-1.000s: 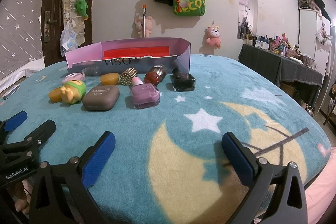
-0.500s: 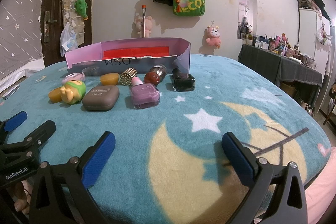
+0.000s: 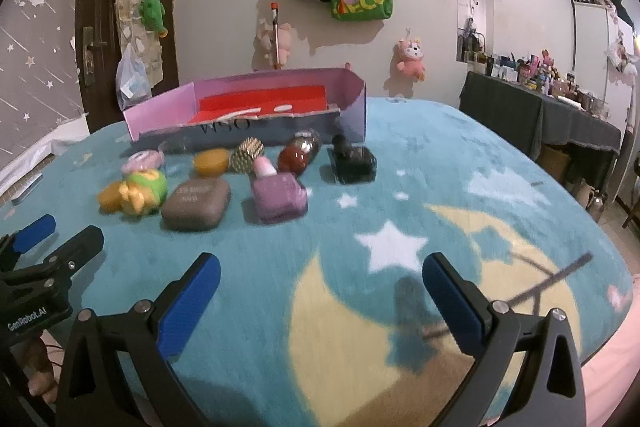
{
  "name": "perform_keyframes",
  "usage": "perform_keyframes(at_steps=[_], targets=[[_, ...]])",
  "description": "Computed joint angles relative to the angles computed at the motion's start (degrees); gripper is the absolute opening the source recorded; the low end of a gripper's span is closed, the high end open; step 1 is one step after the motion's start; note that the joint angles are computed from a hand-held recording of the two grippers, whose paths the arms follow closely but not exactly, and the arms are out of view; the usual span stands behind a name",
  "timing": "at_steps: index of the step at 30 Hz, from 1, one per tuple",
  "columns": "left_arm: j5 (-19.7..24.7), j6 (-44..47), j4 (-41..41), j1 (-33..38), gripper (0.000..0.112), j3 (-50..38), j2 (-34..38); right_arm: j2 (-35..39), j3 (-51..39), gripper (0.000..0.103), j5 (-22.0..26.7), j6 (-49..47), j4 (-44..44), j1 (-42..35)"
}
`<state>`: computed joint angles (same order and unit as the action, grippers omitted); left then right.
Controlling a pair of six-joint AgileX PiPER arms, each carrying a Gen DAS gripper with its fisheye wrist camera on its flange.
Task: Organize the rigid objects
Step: 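Grasp the yellow round sponge with the left tool while the right tool grasps the lilac nail polish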
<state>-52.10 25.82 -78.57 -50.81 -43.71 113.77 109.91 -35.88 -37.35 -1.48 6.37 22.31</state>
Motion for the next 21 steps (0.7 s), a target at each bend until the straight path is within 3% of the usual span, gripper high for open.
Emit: perform_keyframes(at_steps=[6, 16, 18, 21], targets=[[7.78, 3.0, 0.13, 5.74, 0.103, 0.45, -4.32, -1.57, -3.93, 0.103, 5.46, -2.18, 1.12, 0.38], [20.19, 16.2, -3.04, 14.91, 0.101, -3.15, -6.56, 0.97, -17.83, 0.103, 24.32, -6.04, 3.53, -1.44], [22.88, 18.39, -3.36, 16.39, 0.098, -4.09, -6.48, 2.07, -20.81, 0.1, 28.15, -5.6, 2.31, -1.84], [24.52, 22.4, -5.06, 17.27, 0.095, -5.47, -6.12, 3.24, -23.8, 0.09, 32.04, -11.18, 7.17, -1.88]])
